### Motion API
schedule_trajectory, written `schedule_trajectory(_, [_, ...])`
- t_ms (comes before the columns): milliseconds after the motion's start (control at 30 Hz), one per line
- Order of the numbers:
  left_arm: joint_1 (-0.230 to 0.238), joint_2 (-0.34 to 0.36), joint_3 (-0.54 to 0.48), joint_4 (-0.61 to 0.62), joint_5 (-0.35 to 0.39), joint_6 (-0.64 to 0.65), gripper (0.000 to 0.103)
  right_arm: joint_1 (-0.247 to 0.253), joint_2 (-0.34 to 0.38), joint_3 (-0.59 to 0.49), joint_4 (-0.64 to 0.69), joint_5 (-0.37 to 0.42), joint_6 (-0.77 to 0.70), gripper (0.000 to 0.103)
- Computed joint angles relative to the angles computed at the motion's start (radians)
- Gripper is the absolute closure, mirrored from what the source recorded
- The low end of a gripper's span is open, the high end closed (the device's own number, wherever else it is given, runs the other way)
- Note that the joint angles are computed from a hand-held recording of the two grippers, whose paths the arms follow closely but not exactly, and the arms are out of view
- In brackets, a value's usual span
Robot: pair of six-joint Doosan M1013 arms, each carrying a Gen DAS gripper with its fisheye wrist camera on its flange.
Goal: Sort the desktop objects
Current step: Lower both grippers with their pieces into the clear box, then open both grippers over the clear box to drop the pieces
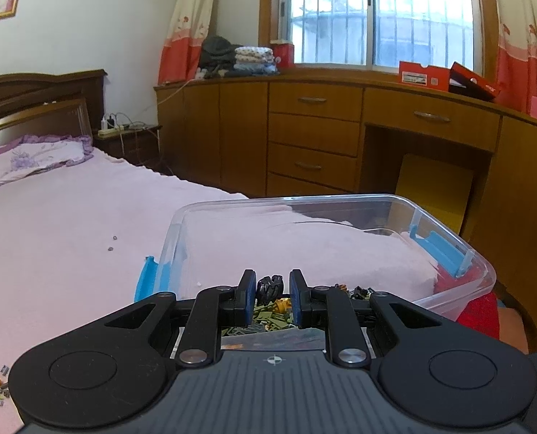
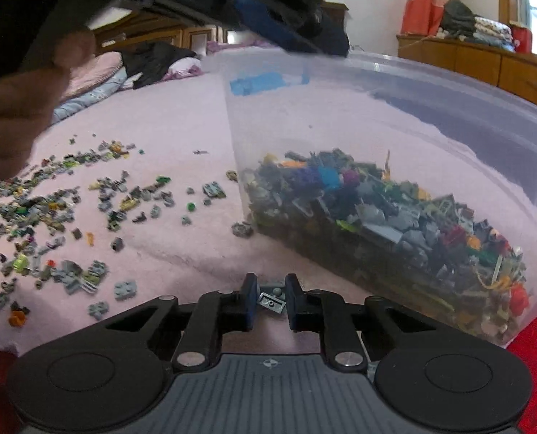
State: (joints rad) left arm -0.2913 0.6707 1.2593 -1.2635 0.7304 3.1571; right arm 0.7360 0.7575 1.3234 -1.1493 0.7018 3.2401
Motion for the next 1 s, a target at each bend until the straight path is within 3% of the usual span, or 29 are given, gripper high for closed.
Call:
schedule_trajectory(200, [0.004,-0.005,0.006,-0.025,-0.002,0.018,0.082,0.022,-0.046,0.032,-0.137,0.033,0.066,0.085])
schedule_trajectory(533, [0.008,-0.009,0.011,-0.04,0.002,0.022,0.082,0.042,-0.096,0.053,-0.299,0.172,0.131,0.085])
schedule_trajectory(733, [0.001,-0.01,0.008,-0.027,0.008,0.024,0.082,0.024,-0.106,0.053,-0.28,0.251,0.158,0.085])
schedule_trajectory(1000, [-0.018,-0.003,-0.015,0.043,0.022,-0.02,0.082,-0.01,-0.132,0.074,-0.23,0.279,0.214,0.085])
